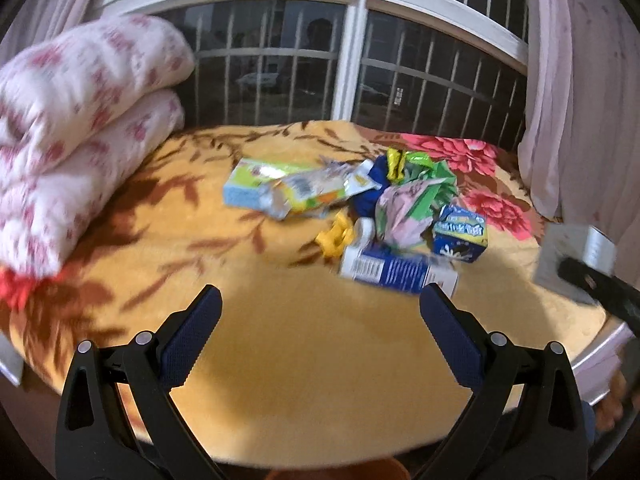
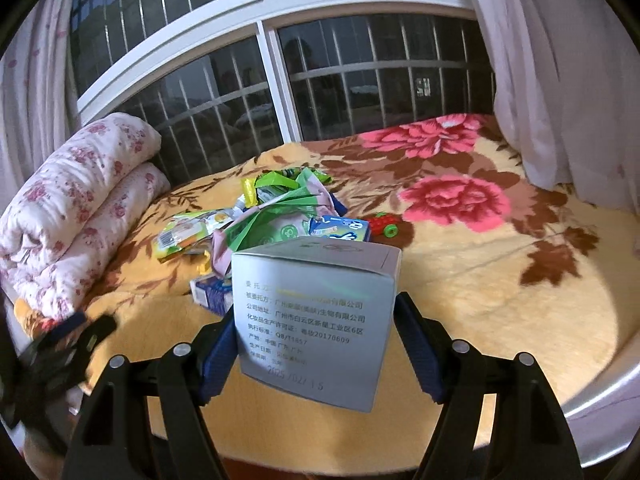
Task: Collect trash
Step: 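Grasp the white box with the right tool from the trash pile, then grasp the pink-green wipes packet with the left tool while the right tool holds the white box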
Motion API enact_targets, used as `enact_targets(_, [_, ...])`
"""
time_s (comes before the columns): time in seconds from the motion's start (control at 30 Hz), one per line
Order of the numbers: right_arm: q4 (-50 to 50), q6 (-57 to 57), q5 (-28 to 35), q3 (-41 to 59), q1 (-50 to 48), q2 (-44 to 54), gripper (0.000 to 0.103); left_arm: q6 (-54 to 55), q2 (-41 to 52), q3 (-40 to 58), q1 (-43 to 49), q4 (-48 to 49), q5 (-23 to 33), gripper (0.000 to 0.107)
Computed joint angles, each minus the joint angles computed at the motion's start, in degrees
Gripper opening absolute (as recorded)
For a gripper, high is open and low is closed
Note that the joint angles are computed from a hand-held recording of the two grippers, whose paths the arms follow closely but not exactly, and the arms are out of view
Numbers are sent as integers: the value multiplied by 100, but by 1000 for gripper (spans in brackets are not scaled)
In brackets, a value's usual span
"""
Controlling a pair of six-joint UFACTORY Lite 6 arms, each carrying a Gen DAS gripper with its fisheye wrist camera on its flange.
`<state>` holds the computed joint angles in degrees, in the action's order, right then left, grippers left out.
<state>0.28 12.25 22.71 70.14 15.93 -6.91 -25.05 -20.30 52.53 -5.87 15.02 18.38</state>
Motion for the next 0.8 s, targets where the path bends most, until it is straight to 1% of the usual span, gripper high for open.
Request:
enact_targets(0.1, [-240, 104, 60, -333, 14, -472, 72, -881, 815, 725, -302, 1068, 66, 97])
enact_targets(0.2, [-51, -153, 132, -565, -58, -851, 72, -1124, 1723, 1589, -508, 1469, 108, 97])
enact_targets(0.37, [72, -348, 185, -828, -149, -1248, 72, -523, 3186, 3151, -756, 1142, 469, 97])
enact_targets(0.47, [314, -617, 225, -951, -250, -1412, 72, -484, 4045, 4081, -921, 1237, 826, 97])
enact_targets(0.5, [360, -672, 235, -994, -281, -1472, 72, -367, 4428, 4532, -934, 1094, 1013, 97])
enact_targets(0.57, [482, -815, 248, -1029, -349, -1517, 72, -42, 4929, 5145, -933, 712, 1259, 97])
enact_targets(0.7, [927, -1282, 264, -1121, -573, -1591, 72, 215, 5801, 6307, -963, 474, 1841, 94])
enact_targets(0.73, [948, -1294, 265, -1154, -573, -1623, 72, 269, 5920, 6463, -965, 425, 1905, 92])
enact_targets(0.77, [937, -1277, 259, -1186, -571, -1648, 72, 327, 6073, 6672, -974, 408, 2015, 76])
enact_targets(0.8, [955, -1296, 247, -1208, -587, -1658, 72, 442, 6303, 7008, -974, 327, 2250, 51])
